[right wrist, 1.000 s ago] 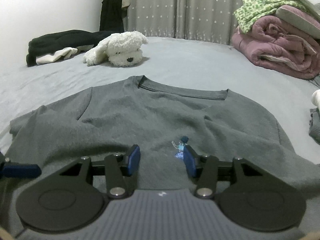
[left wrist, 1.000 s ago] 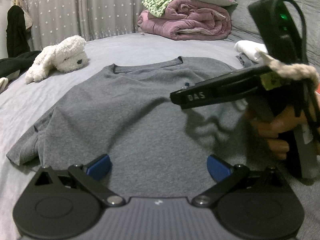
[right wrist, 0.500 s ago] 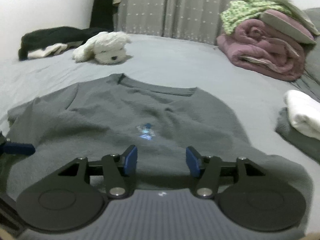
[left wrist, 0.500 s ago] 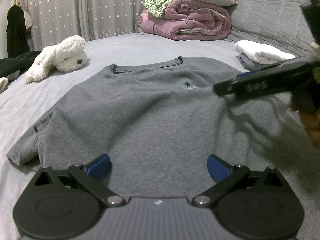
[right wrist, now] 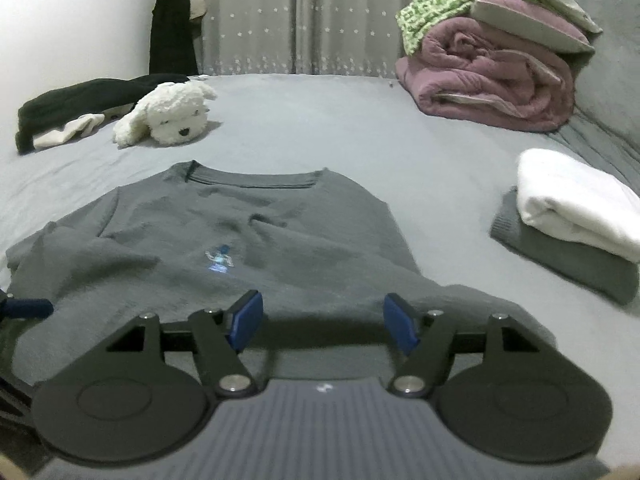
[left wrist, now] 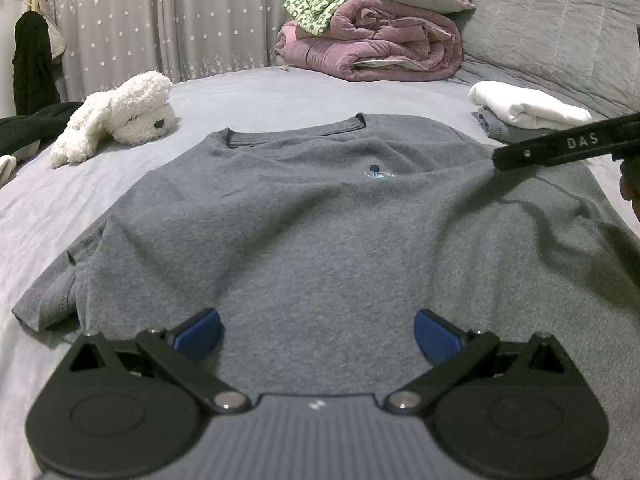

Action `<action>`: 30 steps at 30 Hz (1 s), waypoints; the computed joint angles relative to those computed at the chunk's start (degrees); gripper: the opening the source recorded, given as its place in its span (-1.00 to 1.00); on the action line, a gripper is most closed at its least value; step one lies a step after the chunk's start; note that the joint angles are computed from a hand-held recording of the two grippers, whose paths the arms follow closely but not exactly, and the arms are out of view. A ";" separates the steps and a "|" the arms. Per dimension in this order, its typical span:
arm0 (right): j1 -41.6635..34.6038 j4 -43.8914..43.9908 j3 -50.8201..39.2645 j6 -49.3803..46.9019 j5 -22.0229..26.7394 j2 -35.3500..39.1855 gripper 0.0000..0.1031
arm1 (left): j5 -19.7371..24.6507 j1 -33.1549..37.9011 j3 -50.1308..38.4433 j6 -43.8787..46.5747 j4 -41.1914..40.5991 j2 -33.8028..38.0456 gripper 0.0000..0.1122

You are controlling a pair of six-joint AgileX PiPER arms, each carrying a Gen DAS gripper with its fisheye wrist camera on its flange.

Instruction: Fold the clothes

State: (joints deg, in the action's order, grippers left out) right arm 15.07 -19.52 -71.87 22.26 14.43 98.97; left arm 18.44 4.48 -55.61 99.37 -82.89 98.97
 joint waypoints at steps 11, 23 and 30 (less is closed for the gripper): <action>-4.75 11.65 1.09 -14.66 -1.01 -0.34 0.39 | 0.12 -0.01 -0.51 -1.48 1.53 0.25 0.83; -7.71 42.22 -13.24 -49.80 3.55 8.44 0.48 | 5.71 0.46 -11.22 -31.63 32.63 1.98 0.83; -13.77 50.92 -31.85 -54.10 16.88 18.91 0.48 | 8.80 1.06 -26.43 -41.55 44.48 6.54 0.83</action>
